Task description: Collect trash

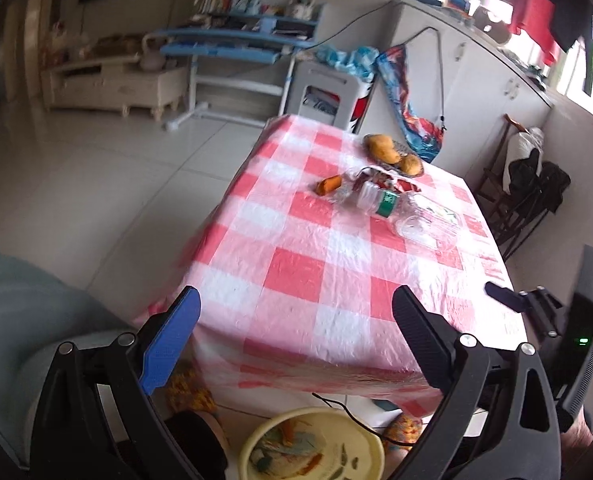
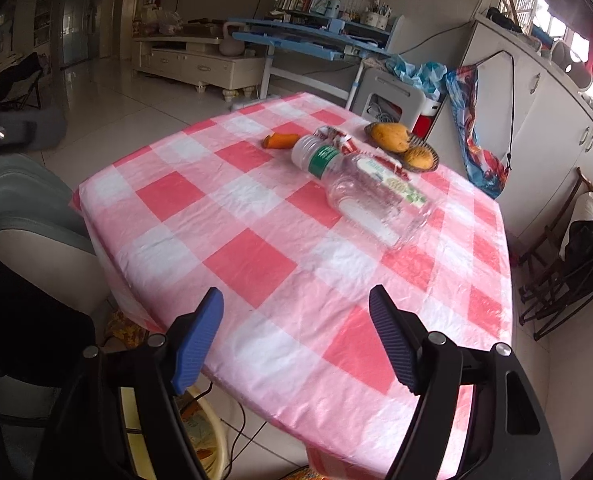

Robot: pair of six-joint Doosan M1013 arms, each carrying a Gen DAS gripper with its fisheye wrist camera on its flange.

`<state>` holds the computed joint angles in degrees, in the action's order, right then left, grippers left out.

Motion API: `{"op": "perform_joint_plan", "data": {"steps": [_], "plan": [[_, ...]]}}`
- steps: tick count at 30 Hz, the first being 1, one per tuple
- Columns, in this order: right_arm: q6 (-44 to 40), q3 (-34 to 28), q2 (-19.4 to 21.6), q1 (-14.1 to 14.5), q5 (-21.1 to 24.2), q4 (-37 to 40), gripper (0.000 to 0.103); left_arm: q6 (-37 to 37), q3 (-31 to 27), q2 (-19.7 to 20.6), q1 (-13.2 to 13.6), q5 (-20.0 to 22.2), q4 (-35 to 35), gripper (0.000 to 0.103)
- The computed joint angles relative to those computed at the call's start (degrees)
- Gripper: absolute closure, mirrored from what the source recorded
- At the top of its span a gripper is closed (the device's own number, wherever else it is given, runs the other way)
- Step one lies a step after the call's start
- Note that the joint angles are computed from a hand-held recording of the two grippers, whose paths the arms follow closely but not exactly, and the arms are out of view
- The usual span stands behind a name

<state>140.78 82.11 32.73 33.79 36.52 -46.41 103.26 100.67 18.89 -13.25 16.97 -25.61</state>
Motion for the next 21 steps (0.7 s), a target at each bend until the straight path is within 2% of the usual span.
{"op": "perform_joint_plan", "data": {"steps": [7, 12, 16, 19, 21], "plan": [[-1.4, 0.6, -0.3, -1.7, -5.1, -2.1, 0.030, -9.7, -4.5, 2.9, -0.9, 3.6, 9.2, 0.010], [-2.7, -0.1, 0.4, -2.8, -6.1, -2.4, 0.030, -13.5, -11.4, 6.9, -2.8, 6.4, 17.8, 0.010], [-2.5, -0.6, 0.7, -3.5, -5.8, -4.2, 0.029, -10.1, -19.3, 12.2, -4.1, 12.7, 17.8, 0.010], [-4.2, -1.4, 1.1, -4.5, -6.4, -4.0, 0.028, -9.7, -23.4, 15.0, -4.4, 15.2, 16.2, 0.010], [-8.5, -2.8, 1.9, -5.5, -7.1, -1.3, 0.028, -10.8, -25.7, 16.4, -4.3, 15.8, 16.4, 0.010]]}}
